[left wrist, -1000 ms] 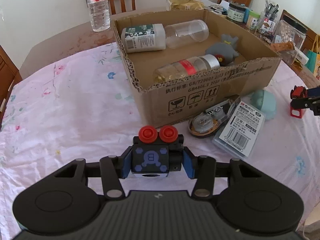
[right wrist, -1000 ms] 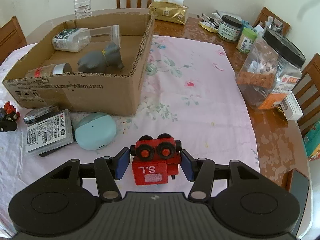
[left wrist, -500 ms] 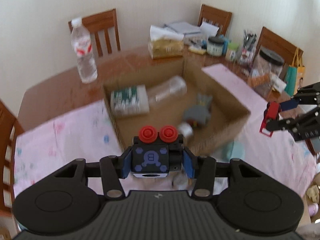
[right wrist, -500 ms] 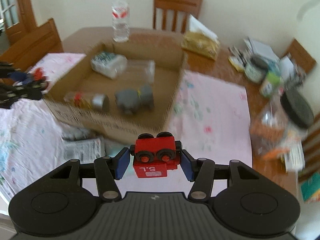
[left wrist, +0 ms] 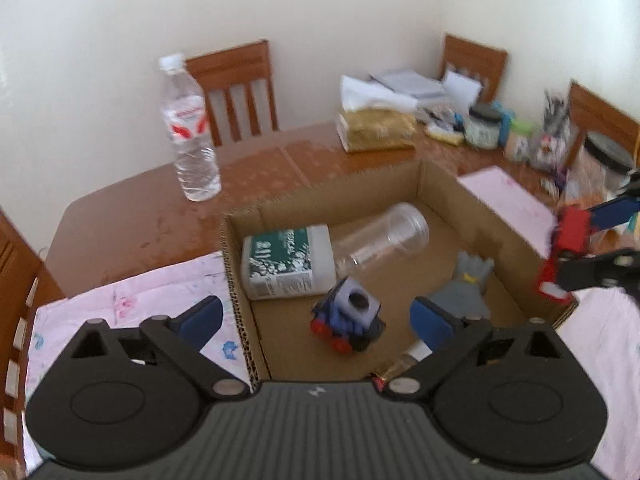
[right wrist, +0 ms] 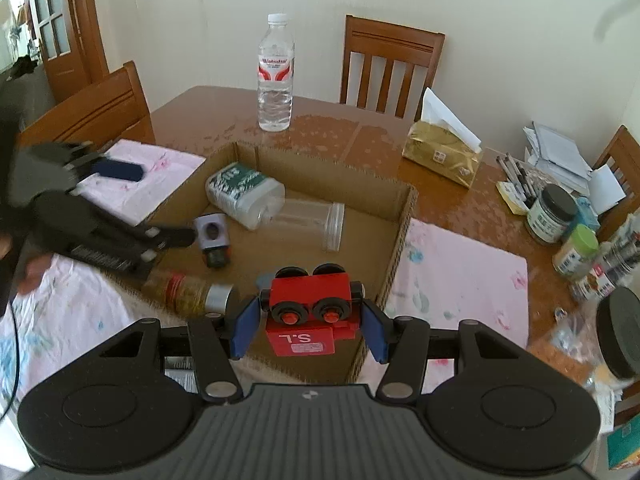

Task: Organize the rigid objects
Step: 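Open both tools over the box to drop the cube toy and train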

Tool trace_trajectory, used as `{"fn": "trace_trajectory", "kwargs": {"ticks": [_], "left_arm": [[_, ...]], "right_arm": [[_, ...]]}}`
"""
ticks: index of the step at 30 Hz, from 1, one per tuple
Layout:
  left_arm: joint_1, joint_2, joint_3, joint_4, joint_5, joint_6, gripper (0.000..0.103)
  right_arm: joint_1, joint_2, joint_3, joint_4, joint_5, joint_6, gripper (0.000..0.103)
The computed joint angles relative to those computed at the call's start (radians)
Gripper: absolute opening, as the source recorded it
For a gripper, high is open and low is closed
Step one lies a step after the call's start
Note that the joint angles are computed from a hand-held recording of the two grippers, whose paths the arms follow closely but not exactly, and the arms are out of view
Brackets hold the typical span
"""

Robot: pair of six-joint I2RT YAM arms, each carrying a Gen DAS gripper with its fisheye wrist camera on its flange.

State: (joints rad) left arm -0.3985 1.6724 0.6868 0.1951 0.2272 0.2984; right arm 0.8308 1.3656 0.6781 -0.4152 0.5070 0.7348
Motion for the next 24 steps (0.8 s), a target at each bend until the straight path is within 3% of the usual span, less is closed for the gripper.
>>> {"fn": "trace_trajectory", "kwargs": {"ticks": [9, 10, 12, 16, 24], "left_arm": [[0.047, -0.246, -0.187, 0.024, -0.064, -0.106, 0.101], [0.052, -0.270, -0.200, 0.020, -0.072, -0.109, 0.101], [0.061, -0.312, -0.228, 0.019, -0.085, -0.103, 0.102], [0.077, -0.364, -0.260, 0.003, -0.111, -0.087, 0.102], [0.116, -0.404, -0.294, -0.029, -0.101, -0.087, 0.102]], "right_arm": [[-0.172, 0.146, 0.091, 0.163, -0.109, -0.179, 0.062], [-0.182, 0.164, 0.107, 0.175, -0.114, -0.191, 0.067], [-0.198, 0.196, 0.132, 0.211, -0.110, -0.212, 0.103], [-0.205, 0.206, 0.156, 0.232, -0.111, -0.210, 0.103], [-0.102, 0.192, 0.161, 0.115, -0.007, -0.106, 0.103]]}}
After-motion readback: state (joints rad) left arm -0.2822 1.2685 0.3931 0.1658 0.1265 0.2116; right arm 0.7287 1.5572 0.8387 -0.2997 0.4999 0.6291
